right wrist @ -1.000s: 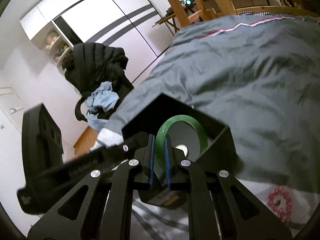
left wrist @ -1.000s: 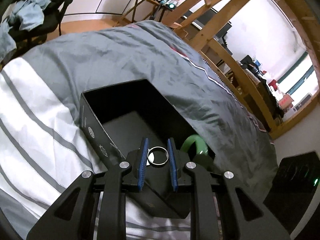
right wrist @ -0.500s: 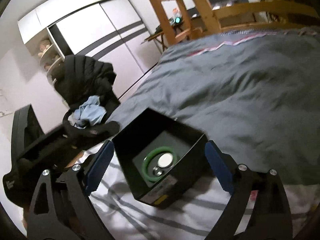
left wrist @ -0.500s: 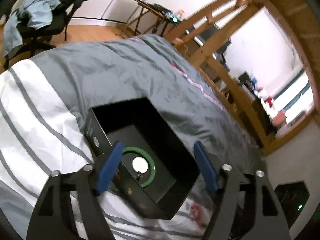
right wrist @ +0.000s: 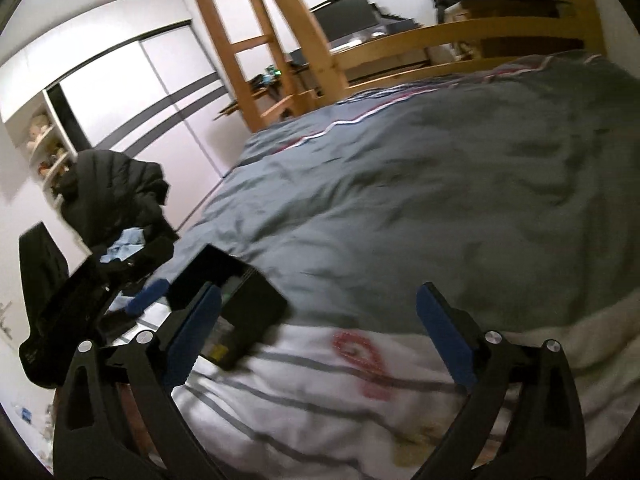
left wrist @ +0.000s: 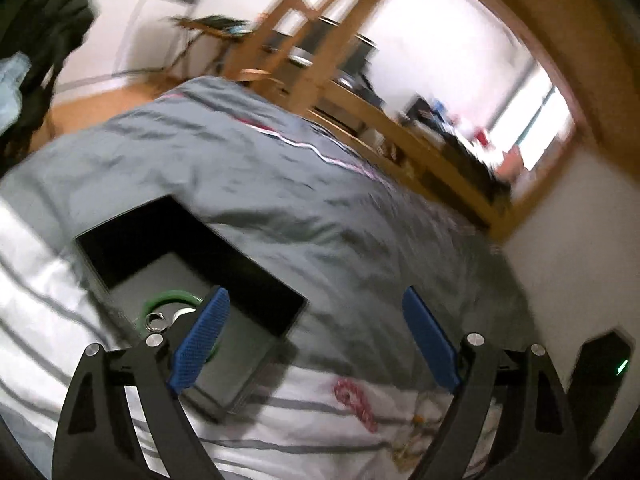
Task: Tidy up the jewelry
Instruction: 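Move the left tool to the pink bead bracelet while the right tool reaches the white bead bracelet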
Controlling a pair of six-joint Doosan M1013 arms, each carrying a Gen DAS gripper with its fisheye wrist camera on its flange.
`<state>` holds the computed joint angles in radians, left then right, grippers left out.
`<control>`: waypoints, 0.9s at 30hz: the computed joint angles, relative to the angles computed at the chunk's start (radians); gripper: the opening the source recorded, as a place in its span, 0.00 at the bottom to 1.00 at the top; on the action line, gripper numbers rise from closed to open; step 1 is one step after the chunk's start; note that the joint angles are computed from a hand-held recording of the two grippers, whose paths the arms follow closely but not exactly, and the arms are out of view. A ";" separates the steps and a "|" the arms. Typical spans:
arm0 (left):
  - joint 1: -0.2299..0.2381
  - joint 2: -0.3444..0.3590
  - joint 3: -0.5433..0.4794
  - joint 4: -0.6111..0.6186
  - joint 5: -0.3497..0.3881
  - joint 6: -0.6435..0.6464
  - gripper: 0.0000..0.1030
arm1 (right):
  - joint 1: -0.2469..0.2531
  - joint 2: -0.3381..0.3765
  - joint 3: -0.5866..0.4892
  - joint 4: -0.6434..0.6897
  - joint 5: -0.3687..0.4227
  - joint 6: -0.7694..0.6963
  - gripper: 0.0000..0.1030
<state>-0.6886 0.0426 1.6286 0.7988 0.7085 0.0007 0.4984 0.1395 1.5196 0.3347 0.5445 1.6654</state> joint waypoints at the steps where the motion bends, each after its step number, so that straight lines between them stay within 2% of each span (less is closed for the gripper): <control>1: -0.009 0.014 -0.019 -0.015 0.009 0.055 0.84 | -0.008 -0.012 0.009 -0.012 0.003 0.007 0.94; 3: -0.027 0.041 -0.056 -0.037 0.038 0.163 0.84 | -0.021 -0.039 0.030 -0.057 0.006 0.040 0.94; 6: -0.059 0.069 -0.096 -0.015 0.095 0.257 0.84 | -0.041 -0.076 0.056 -0.104 0.015 0.068 0.94; 9: -0.076 0.075 -0.104 -0.045 0.054 0.322 0.85 | -0.056 -0.108 0.078 -0.152 0.021 0.087 0.94; 12: -0.099 0.095 -0.122 -0.054 0.073 0.389 0.86 | -0.070 -0.133 0.101 -0.176 0.021 0.087 0.94; 18: -0.126 0.129 -0.137 -0.049 0.119 0.431 0.86 | -0.083 -0.147 0.141 -0.198 0.009 0.071 0.94; 23: -0.123 0.149 -0.142 -0.067 0.151 0.430 0.86 | -0.084 -0.125 0.158 -0.207 -0.008 0.014 0.94; 27: -0.107 0.159 -0.138 -0.102 0.143 0.420 0.86 | -0.092 -0.103 0.164 -0.173 -0.032 -0.054 0.94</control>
<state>-0.7952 0.2016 1.4905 0.6963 0.8519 0.4210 0.4062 0.0366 1.6833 0.1615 0.5120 1.6115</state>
